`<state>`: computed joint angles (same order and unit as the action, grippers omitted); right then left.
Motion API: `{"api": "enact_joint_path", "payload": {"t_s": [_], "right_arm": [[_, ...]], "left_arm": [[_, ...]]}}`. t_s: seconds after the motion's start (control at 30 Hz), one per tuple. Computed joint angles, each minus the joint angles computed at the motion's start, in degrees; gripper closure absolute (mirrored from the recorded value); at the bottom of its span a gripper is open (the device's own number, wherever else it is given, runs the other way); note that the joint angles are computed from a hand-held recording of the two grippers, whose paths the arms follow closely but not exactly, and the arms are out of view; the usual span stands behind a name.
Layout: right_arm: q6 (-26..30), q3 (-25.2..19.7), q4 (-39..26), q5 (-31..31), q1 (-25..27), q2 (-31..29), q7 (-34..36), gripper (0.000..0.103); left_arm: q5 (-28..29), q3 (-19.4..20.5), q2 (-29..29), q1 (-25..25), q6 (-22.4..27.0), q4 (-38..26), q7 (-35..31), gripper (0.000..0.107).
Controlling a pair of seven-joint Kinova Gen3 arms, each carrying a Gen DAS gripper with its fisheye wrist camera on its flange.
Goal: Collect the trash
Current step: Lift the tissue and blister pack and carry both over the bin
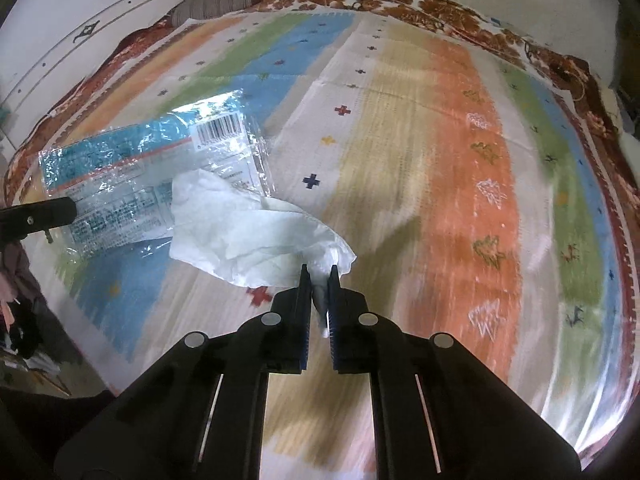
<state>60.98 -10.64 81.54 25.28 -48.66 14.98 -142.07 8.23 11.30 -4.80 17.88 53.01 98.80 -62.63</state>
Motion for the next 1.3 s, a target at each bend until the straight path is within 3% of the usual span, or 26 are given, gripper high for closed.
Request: {"api": "enact_joint_path", "payload": {"t_s": [0.23, 0.6, 0.9, 1.13, 1.3], "right_arm": [[3.3, -2.3, 0.7, 3.5, -4.0, -4.0, -6.7, 0.097], [9.4, -6.9, 0.8, 8.4, -8.2, -8.2, -16.8, 0.097], [16.2, -11.1, 2.0, 11.7, -13.0, -9.3, -25.7, 0.097], [16.3, -15.0, 5.7, 12.4, -15.1, -12.7, -35.1, 0.097], [18.1, -17.8, 6.7, 13.6, -17.8, -12.6, -41.0, 0.097]], "left_arm": [[-2.7, 1.6, -4.1, 0.6, 3.7, -1.8, 2.7, 0.107], [2.4, 1.7, -12.2, 0.5, 4.8, 2.1, 2.8, 0.107], [-0.8, 7.9, -18.0, -0.2, 8.8, 3.8, 5.7, 0.107], [1.3, 7.8, -21.9, 1.1, 10.1, 5.8, 4.8, 0.107], [2.5, 10.2, -24.8, 0.4, 12.5, 6.8, 5.9, 0.107]]}}
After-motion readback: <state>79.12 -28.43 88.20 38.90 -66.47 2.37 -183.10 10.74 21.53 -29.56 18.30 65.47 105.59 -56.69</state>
